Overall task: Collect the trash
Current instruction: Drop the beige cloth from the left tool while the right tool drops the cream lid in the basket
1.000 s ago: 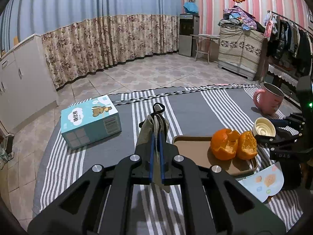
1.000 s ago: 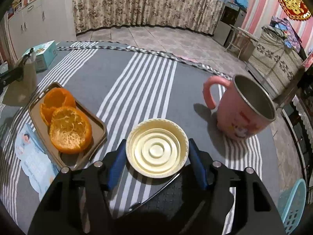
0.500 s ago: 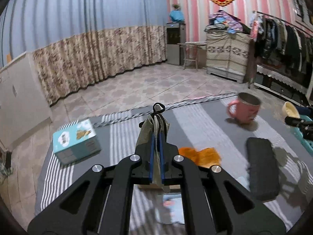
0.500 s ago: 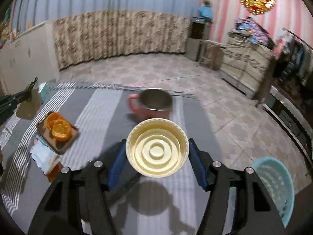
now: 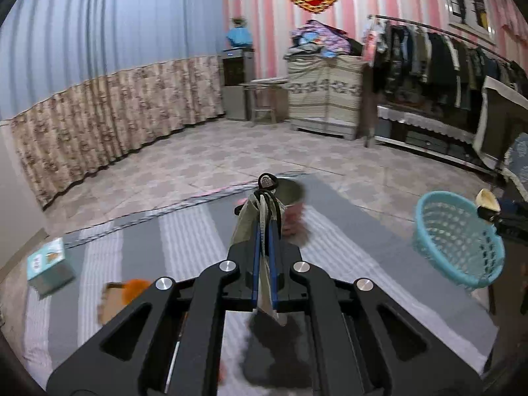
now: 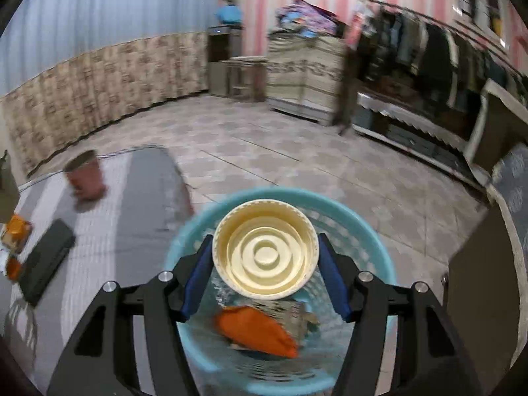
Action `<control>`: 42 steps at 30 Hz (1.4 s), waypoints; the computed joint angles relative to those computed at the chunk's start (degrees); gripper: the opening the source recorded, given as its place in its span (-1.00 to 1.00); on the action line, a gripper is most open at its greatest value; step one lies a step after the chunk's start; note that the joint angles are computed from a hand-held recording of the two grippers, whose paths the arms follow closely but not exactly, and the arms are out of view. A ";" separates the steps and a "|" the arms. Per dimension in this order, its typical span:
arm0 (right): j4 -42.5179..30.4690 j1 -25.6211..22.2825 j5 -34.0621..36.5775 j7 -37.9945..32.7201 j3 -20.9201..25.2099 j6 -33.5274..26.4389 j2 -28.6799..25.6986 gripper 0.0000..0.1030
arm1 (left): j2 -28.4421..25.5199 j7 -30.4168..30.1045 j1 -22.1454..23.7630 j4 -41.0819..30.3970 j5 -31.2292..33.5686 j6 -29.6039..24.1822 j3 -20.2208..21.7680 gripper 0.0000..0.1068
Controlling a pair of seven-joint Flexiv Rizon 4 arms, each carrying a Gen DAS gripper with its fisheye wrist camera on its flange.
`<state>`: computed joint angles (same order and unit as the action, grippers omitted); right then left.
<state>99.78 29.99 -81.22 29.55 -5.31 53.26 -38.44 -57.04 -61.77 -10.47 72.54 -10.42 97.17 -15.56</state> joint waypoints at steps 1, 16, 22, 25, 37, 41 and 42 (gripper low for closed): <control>1.10 -0.63 -0.39 1.55 -0.20 0.61 0.45 0.19 | -0.36 -0.03 -0.79 -0.63 -0.07 -0.49 -0.07 -0.94; 6.90 -8.47 -9.79 11.14 0.21 3.76 3.73 0.19 | -9.22 3.36 -13.49 -16.23 -1.62 -11.03 0.12 -0.94; 8.53 -11.03 -13.21 15.67 1.64 3.71 4.40 0.19 | -13.57 4.72 -17.49 -24.97 -3.20 -16.61 0.55 -0.94; 8.99 -12.29 -14.90 17.95 2.19 4.26 4.51 0.19 | -16.36 4.80 -19.59 -30.61 -4.29 -20.27 1.10 -0.93; 7.72 -13.00 -14.60 17.15 2.96 5.04 2.98 0.19 | -20.92 -7.94 -21.47 -40.91 -1.01 -22.63 11.12 0.54; 5.56 -11.66 -13.60 14.71 2.63 5.35 1.45 0.19 | -16.74 -11.13 -19.78 -32.53 0.94 -15.99 11.70 0.80; 5.04 -11.44 -13.52 14.41 2.46 5.65 1.18 0.19 | -16.17 -11.59 -19.61 -31.53 1.25 -15.37 12.01 0.82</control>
<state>104.82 18.55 -94.74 43.96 -2.84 58.91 -37.27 -73.21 -73.36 -30.08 41.02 -9.17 81.80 -3.55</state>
